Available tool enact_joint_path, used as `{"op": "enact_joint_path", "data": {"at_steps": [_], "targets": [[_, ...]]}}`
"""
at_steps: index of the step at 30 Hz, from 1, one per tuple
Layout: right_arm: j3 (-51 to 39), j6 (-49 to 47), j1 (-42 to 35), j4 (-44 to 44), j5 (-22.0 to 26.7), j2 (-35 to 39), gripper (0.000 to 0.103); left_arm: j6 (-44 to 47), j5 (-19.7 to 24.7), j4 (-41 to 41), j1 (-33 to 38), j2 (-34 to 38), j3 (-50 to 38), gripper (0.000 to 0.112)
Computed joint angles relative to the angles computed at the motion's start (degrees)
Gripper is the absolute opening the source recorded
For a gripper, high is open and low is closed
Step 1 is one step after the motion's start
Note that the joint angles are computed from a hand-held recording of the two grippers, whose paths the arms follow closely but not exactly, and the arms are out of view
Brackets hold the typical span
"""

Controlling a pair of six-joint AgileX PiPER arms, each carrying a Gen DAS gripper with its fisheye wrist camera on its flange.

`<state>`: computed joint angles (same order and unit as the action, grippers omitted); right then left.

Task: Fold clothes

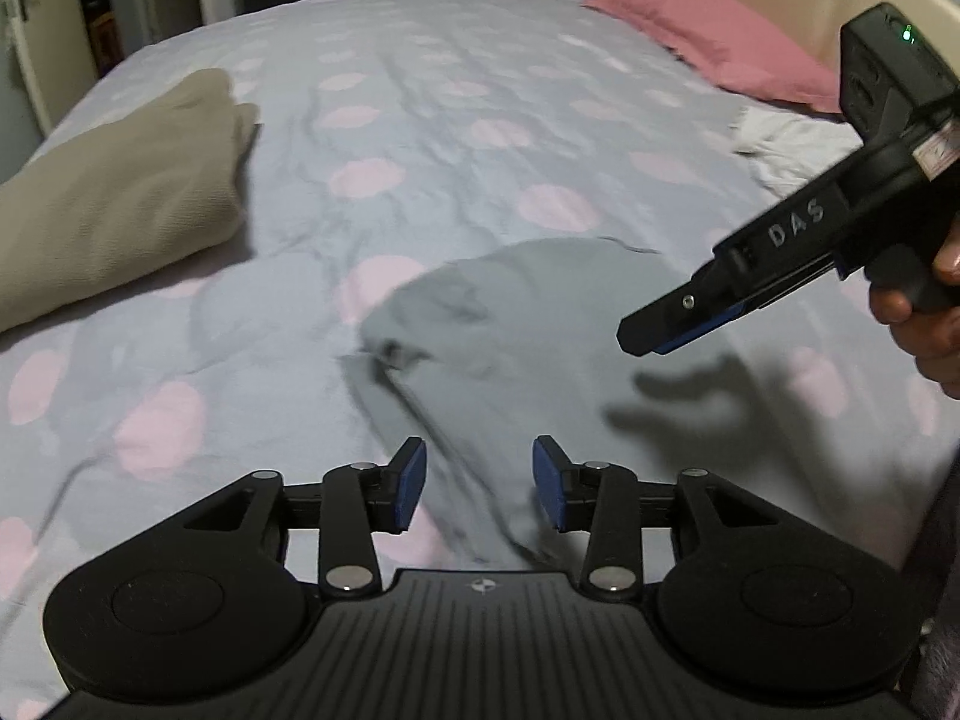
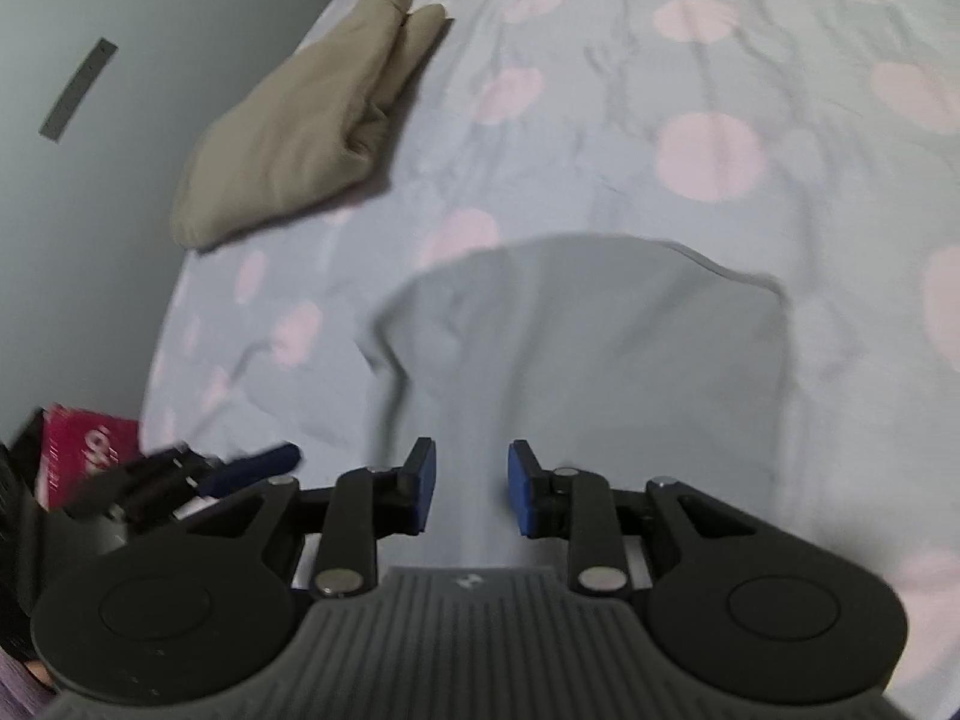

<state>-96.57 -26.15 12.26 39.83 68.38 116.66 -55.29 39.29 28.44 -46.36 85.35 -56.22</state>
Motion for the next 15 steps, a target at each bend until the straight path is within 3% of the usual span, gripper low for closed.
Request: {"op": "enact_joint_path", "data": {"at_steps": [5,7,10,15], "targets": [[12.71,-7.63,-3.12,-2.15,-3.94,-8.13,0.030,-3.37,1.03,3.53,-5.51,1.91,0.26,0.038],[17.55,-10.05,-4.06,-2.87,-6.24,-10.86,0.029,-4.92,1.68,4.25,-6.63,3.70,0.16,0.024],[23.35,-13.83,-5.46,-3.46,-8.80,-13.35,0.018,-6.62,4.03,4.76,-7.63,7.22,-0.35,0.017],[32.38,-20.82,-7.22,-2.42,-13.21,-14.93,0.013,-8.46,5.21,7.37,-9.15,9.35,0.11,0.016]]}}
